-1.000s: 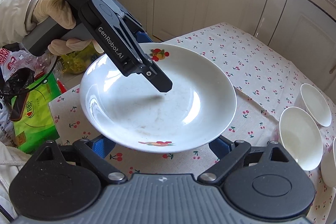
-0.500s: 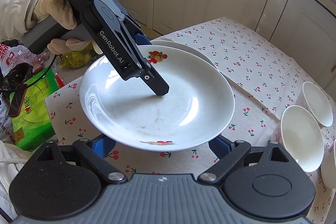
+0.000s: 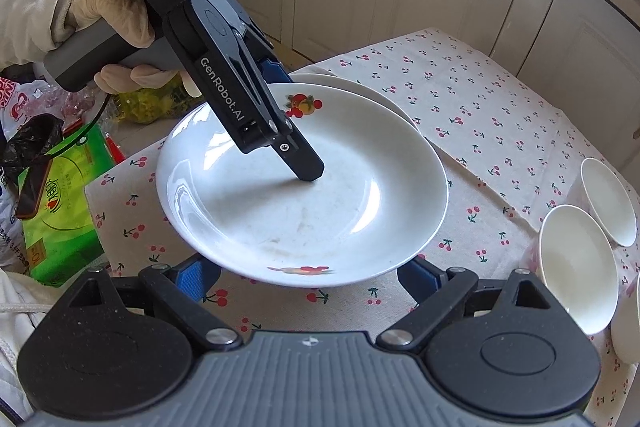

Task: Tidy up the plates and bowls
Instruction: 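Carry the fruit-decal plate with the left gripper over the stained plate, then lower the fruit-decal plate onto the stack and open the left gripper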

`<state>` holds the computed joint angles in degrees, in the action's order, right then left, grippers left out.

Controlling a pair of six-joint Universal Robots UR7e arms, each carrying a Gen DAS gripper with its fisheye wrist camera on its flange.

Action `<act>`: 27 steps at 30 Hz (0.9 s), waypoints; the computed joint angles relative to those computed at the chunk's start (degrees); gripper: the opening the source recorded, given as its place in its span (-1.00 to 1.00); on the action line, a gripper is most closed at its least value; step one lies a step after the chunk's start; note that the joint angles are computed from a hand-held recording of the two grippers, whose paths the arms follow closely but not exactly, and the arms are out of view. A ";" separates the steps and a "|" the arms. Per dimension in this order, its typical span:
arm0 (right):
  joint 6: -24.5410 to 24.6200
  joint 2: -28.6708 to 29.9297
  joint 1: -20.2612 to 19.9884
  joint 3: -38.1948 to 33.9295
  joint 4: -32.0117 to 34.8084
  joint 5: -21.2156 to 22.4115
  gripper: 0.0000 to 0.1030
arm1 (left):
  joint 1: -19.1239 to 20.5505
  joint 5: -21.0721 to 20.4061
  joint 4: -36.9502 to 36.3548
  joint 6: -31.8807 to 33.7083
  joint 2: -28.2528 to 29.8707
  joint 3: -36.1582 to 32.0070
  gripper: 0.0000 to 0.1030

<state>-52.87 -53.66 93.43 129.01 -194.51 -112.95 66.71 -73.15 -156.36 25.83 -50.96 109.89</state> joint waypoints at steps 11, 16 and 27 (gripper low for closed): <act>0.44 -0.16 -0.07 -0.23 0.71 0.34 0.88 | -0.29 1.73 1.67 0.56 -0.07 -0.56 0.62; 0.38 -0.09 0.08 0.13 -0.10 0.21 0.88 | -0.48 2.24 2.31 0.35 -0.15 -0.64 0.62; 0.14 -0.07 0.20 -0.11 0.23 0.02 0.88 | -0.01 1.43 5.60 -1.11 -0.62 -2.18 0.62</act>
